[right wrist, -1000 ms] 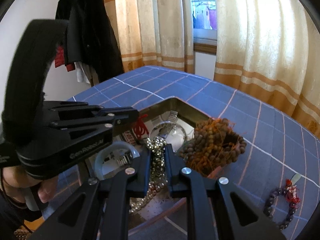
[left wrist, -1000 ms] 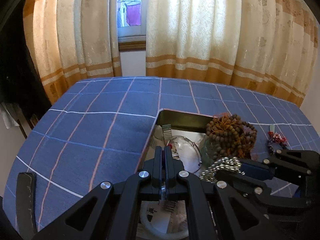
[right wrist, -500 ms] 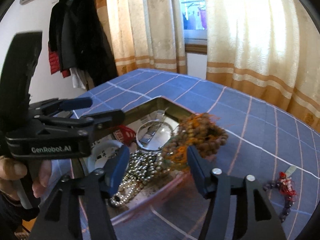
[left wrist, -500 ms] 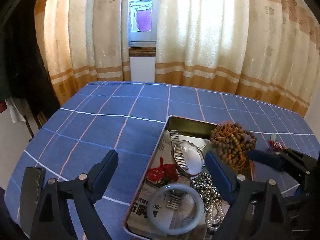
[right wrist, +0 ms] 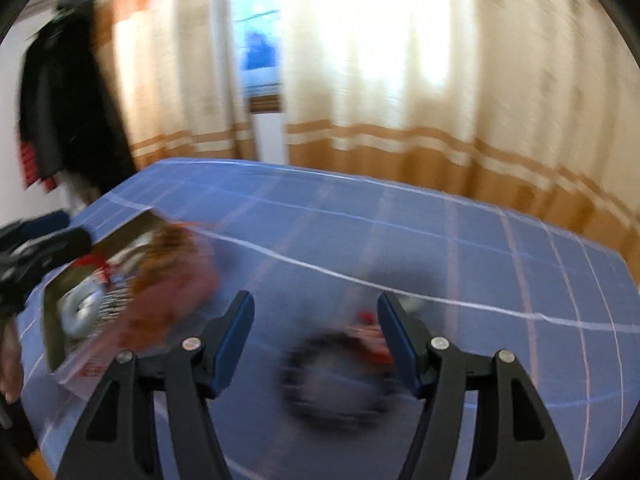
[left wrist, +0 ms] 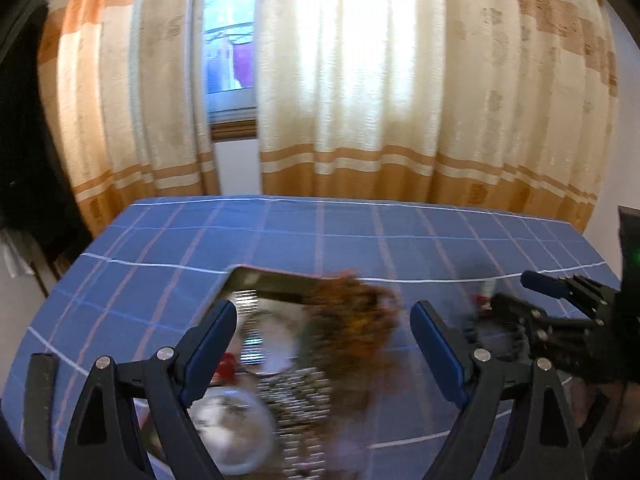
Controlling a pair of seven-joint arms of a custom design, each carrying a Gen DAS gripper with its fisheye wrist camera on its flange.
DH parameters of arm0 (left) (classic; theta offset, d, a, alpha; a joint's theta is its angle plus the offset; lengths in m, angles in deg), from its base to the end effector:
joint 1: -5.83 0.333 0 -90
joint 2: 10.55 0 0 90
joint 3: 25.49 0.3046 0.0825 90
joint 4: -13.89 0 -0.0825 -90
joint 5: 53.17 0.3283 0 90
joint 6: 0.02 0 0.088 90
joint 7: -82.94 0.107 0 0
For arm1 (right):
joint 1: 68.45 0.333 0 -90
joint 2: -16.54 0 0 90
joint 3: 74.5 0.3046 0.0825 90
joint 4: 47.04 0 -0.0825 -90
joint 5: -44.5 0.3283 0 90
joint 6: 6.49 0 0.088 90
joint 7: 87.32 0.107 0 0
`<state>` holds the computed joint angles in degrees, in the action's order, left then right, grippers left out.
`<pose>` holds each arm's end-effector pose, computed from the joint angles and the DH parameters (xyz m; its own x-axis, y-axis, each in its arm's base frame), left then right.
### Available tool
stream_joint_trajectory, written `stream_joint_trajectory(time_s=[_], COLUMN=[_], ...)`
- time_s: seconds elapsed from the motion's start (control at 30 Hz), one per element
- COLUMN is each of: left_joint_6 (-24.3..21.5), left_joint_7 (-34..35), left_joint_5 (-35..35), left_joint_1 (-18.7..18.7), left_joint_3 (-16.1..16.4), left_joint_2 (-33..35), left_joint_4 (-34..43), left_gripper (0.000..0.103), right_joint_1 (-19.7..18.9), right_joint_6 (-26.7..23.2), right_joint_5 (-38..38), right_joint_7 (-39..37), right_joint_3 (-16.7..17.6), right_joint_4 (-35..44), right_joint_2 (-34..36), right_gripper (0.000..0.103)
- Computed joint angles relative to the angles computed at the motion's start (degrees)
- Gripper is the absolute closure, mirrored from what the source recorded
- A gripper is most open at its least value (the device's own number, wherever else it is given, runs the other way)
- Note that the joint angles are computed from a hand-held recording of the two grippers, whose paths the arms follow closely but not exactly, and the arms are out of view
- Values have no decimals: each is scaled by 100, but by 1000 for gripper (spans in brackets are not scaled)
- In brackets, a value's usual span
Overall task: Organize jewelry
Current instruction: 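Open both tools to release the silver bead chain in the tin, then grasp the red tassel of the black bead bracelet with the right tool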
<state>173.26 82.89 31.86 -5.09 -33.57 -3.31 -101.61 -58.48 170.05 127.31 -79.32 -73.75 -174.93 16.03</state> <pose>0.4896 -0.2444 0.4610 -0.1834 -0.9827 0.0275 -0.5417 0.0777 -0.8369 0.4926 0.0111 0.4446 0.2238 -0.9735 -0.0476 -0.6055 -0.1006 -0.7894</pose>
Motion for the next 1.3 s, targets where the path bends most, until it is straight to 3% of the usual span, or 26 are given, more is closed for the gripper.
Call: stream_joint_trajectory(time_s=[0.1, 0.17, 0.3, 0.5, 0.57, 0.67, 0.8, 1.0, 1.3], left_joint_6=[-135, -231, -256, -210, -206, -193, -244, -562, -920], left_joint_7=[444, 668, 795, 1145, 1188, 1308, 1450, 2246, 4205], left_joint_5=[-400, -586, -716, -1030, -1065, -1191, -1262, -1791, -3703], left_joint_1=[-185, -320, -521, -708, -760, -814, -935, -1111, -1170], left_joint_3=[-114, -118, -28, 58, 83, 101, 113, 5, -282], left_joint_2=[271, 394, 536, 675, 693, 741, 780, 1045, 1785], left_joint_4=[235, 338, 452, 495, 502, 546, 600, 905, 1526], left_gripper=[14, 14, 14, 14, 14, 14, 14, 14, 14], right_joint_1=[-180, -274, -324, -485, -550, -504, -390, -510, -678], right_joint_6=[-170, -426, -487, -792, -832, -607, 196, -102, -245], right_joint_5=[-652, -1104, -1972, -2432, -2246, -2428, -2119, -1239, -966], right_joint_7=[782, 1218, 1949, 2421, 2297, 2379, 2077, 1571, 1572], right_joint_3=[-134, -163, -120, -139, -113, -69, 25, -224, -426], right_joint_4=[23, 8, -87, -73, -64, -157, -366, -235, -343], right_joint_2=[142, 181, 287, 362, 349, 313, 171, -3, -153], right_gripper=[36, 44, 49, 75, 88, 94, 95, 95, 95])
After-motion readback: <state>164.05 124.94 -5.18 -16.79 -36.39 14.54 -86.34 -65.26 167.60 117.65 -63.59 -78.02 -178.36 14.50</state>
